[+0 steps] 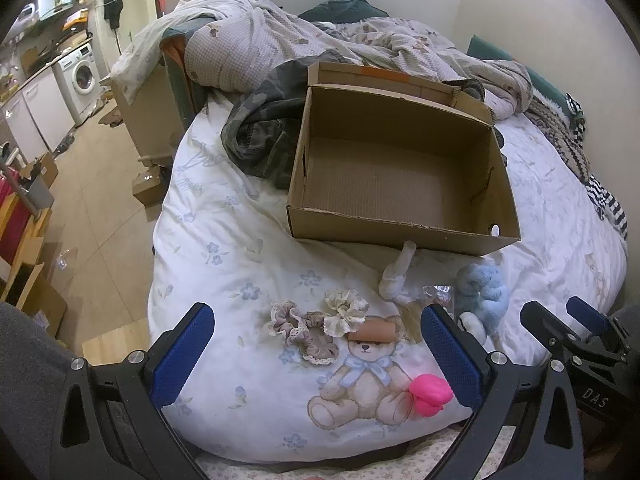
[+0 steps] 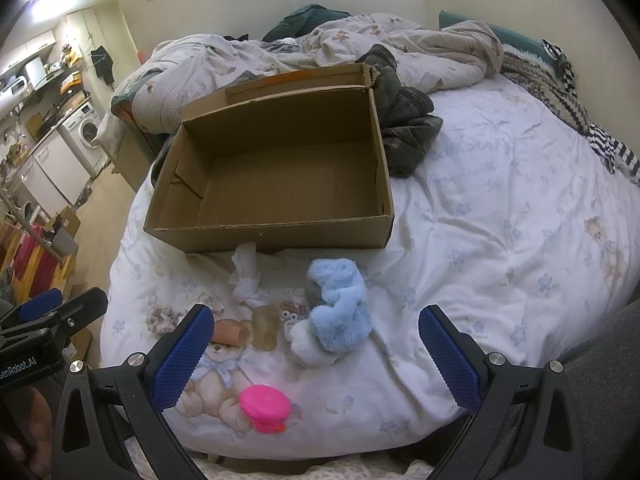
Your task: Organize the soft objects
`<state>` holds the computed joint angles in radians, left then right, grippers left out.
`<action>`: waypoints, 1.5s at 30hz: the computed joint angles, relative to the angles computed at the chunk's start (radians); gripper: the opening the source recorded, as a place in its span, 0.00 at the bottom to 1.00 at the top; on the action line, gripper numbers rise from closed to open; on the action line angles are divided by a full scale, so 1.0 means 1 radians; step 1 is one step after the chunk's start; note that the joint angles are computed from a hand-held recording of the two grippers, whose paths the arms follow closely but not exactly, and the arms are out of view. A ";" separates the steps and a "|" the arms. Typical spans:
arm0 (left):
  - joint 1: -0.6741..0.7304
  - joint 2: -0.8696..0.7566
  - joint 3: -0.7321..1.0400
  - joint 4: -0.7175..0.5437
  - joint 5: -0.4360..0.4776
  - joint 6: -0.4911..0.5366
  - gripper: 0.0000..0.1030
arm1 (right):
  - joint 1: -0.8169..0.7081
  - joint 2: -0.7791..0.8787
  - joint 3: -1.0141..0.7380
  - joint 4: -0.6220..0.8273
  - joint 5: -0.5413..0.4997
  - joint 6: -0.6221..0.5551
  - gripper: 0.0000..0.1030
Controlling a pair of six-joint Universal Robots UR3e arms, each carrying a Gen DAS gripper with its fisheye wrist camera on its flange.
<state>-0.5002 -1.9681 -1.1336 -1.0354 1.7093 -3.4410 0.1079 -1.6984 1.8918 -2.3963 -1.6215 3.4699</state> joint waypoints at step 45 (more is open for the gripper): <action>0.011 0.000 0.011 -0.015 -0.011 0.003 1.00 | -0.003 0.001 -0.008 0.009 0.004 0.003 1.00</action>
